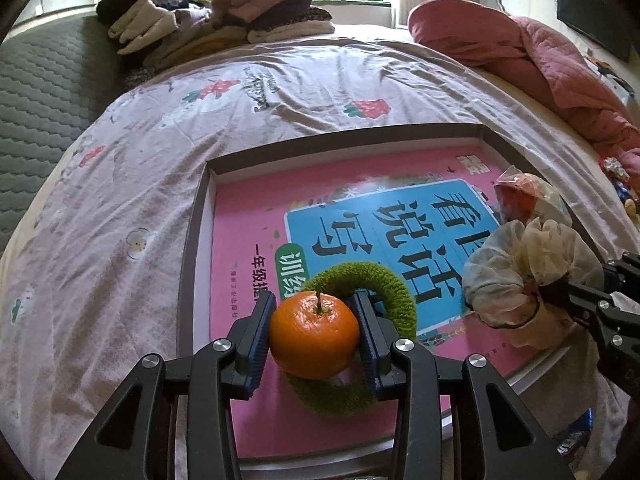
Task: Organize objects
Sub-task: 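Lower the orange into the green ring and open the left tool, then open the right tool to release the cream mesh bag into the tray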
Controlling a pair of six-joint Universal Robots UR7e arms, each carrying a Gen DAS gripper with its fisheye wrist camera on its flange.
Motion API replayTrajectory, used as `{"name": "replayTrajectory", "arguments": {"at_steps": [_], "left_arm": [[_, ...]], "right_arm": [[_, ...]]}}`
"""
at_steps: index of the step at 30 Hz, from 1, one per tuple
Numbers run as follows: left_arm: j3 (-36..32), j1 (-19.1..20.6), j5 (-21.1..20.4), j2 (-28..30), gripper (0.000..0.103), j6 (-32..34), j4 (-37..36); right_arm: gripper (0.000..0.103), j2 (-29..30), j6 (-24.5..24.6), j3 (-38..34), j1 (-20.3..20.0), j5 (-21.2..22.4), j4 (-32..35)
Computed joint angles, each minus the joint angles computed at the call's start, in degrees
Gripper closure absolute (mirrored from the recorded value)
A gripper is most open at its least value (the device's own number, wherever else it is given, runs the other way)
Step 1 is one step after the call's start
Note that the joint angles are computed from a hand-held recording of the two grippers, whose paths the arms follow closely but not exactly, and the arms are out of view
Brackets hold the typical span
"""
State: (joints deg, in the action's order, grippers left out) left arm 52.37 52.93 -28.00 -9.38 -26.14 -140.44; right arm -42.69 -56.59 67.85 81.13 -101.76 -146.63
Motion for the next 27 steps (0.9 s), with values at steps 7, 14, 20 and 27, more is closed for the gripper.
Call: {"name": "replayTrajectory", "arguments": {"at_steps": [7,14,20,27], "left_arm": [[0.38,-0.06,-1.12,-0.37,0.055,0.37,-0.78],[1.1,-0.17,-1.65,-1.02,0.048,-0.09,-1.4],[2.33,-0.61,-1.64,-1.85,0.045,0.32,-3.53],[4.41,-1.66,-0.78,-3.19,0.043,-0.34,-5.04]], "right_arm": [[0.066,-0.29,-0.37,0.93,0.34,-0.72,-2.4],[0.061,-0.83,-0.12,1.22,0.39,-0.52,-2.6],[0.056,-1.28,0.33,1.24,0.45,-0.29,-3.39],[0.054,-1.59,1.03,0.73,0.38,0.27,-3.51]]}}
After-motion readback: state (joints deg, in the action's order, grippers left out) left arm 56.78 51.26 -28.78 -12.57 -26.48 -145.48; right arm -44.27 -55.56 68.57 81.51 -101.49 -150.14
